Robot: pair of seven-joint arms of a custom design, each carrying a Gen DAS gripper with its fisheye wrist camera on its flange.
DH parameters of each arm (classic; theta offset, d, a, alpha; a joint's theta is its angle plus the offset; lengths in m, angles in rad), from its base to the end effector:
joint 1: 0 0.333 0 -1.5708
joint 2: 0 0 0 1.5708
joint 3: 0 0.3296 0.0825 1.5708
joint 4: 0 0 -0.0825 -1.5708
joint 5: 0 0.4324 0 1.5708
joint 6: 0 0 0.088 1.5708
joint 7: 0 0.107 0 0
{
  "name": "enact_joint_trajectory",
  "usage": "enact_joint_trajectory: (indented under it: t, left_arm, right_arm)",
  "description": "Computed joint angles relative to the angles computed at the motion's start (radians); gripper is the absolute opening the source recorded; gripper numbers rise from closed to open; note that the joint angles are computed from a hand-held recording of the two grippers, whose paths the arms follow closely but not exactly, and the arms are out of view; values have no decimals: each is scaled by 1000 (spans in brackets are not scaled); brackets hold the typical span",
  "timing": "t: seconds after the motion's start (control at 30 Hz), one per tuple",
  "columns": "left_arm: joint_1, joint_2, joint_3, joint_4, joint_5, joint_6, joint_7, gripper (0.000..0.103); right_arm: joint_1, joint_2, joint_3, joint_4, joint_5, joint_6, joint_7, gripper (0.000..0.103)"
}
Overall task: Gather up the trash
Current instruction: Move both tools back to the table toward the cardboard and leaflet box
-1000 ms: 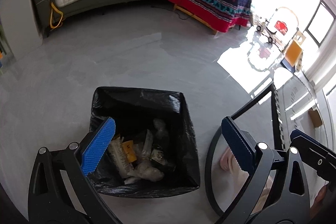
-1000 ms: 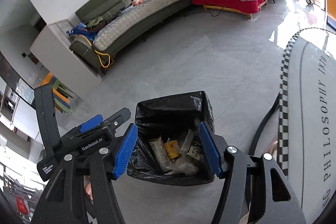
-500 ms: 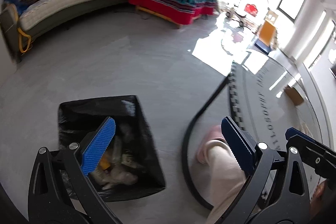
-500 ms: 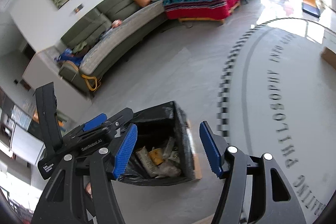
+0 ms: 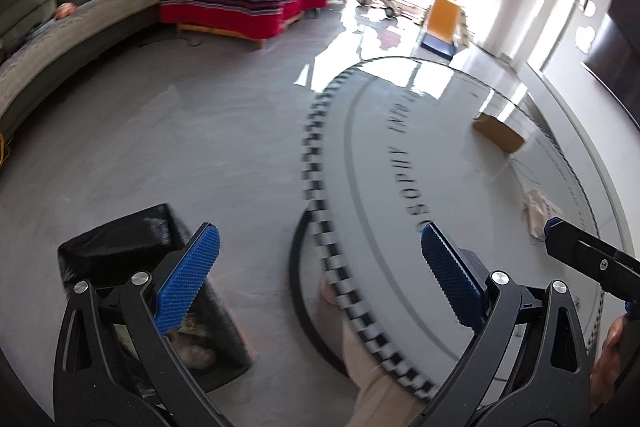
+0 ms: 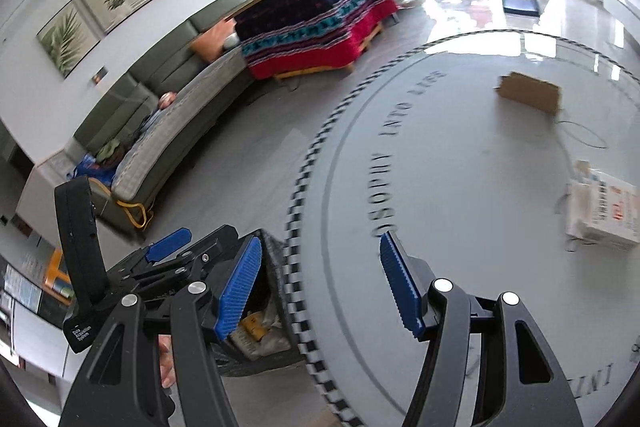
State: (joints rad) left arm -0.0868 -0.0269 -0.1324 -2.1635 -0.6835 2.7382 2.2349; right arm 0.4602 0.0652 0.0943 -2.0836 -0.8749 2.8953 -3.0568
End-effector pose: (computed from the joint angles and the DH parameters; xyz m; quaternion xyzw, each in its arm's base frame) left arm 0.6019 -0.1093 0.4567 -0.5435 0.7617 -0.3313 0.1215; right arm 0.5178 0.3731 0.4532 -0.5308 0.7410 -0.1270 0.3912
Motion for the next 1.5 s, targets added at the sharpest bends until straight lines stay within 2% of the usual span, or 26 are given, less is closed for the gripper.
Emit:
enact_joint_trajectory:
  t: [0.13, 0.3, 0.43, 0.7, 0.9, 0.97, 1.27, 1.5]
  left_arm:
    - [-22, 14, -22, 21, 17, -9, -4, 98]
    - [-48, 37, -47, 47, 48, -20, -12, 98]
    - [-66, 59, -66, 70, 93, -33, -35, 98]
    - [-102, 108, -107, 118, 137, -57, -37, 98]
    - [-104, 201, -153, 242, 49, -226, 31, 98]
    - [-109, 223, -166, 269, 36, -253, 40, 98]
    - [-178, 289, -219, 336, 97, -237, 63, 98]
    - [-226, 350, -233, 372, 192, -234, 20, 98]
  right_arm:
    - [-26, -61, -4, -70, -48, -2, 71, 63]
    - [-95, -135, 25, -158, -117, 5, 173, 63]
    - [-148, -188, 51, -223, -125, -16, 204, 63]
    - [-268, -310, 84, -392, -44, -21, 207, 63]
    - [-359, -384, 116, -501, -3, -25, 213, 63]
    - [-381, -406, 123, -536, 19, -18, 205, 63]
    - [-455, -576, 172, -694, 125, -82, 151, 63]
    - [-505, -680, 189, -791, 217, -54, 76, 63]
